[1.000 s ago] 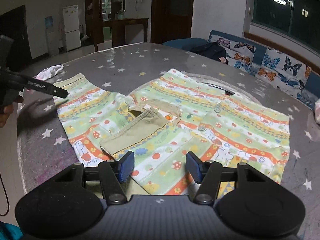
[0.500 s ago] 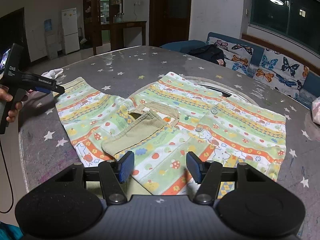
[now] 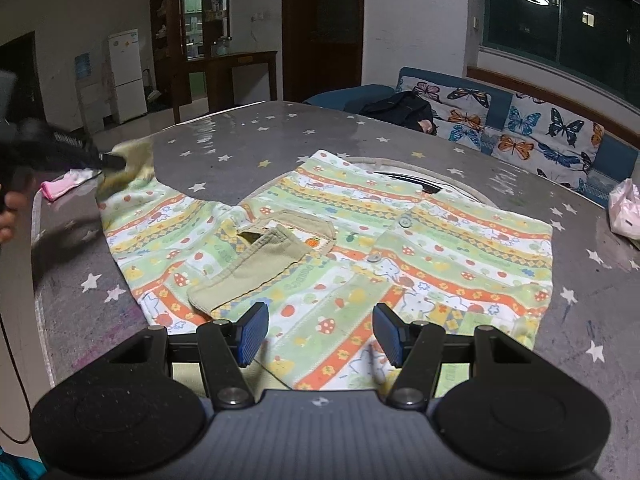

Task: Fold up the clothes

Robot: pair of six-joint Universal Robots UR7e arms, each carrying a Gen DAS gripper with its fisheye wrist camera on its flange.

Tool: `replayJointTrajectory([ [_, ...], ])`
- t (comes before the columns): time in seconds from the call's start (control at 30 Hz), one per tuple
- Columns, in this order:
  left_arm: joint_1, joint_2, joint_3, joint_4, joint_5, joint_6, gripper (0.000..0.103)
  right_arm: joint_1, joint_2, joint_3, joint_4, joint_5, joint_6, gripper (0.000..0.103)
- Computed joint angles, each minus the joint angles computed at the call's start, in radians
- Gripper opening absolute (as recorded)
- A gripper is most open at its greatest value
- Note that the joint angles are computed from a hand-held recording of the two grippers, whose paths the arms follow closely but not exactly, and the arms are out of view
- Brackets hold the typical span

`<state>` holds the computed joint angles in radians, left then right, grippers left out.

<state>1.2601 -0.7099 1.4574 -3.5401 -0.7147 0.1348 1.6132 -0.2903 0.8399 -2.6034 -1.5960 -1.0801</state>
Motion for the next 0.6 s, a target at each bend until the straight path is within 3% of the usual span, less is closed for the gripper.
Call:
replayJointTrajectory([
  [0.27,-0.034,0.044,-0.079,0.162,-0.268,-0.032,0.011,-0.015,-0.007,-0.015,-0.020,0.013,0.066,0.059],
  [0.6,-0.045,0.171,-0.273,0.348,-0.456,-0.025,0.011,-0.041,-0.028,-0.012,-0.072,0.007,0.131,0.059],
])
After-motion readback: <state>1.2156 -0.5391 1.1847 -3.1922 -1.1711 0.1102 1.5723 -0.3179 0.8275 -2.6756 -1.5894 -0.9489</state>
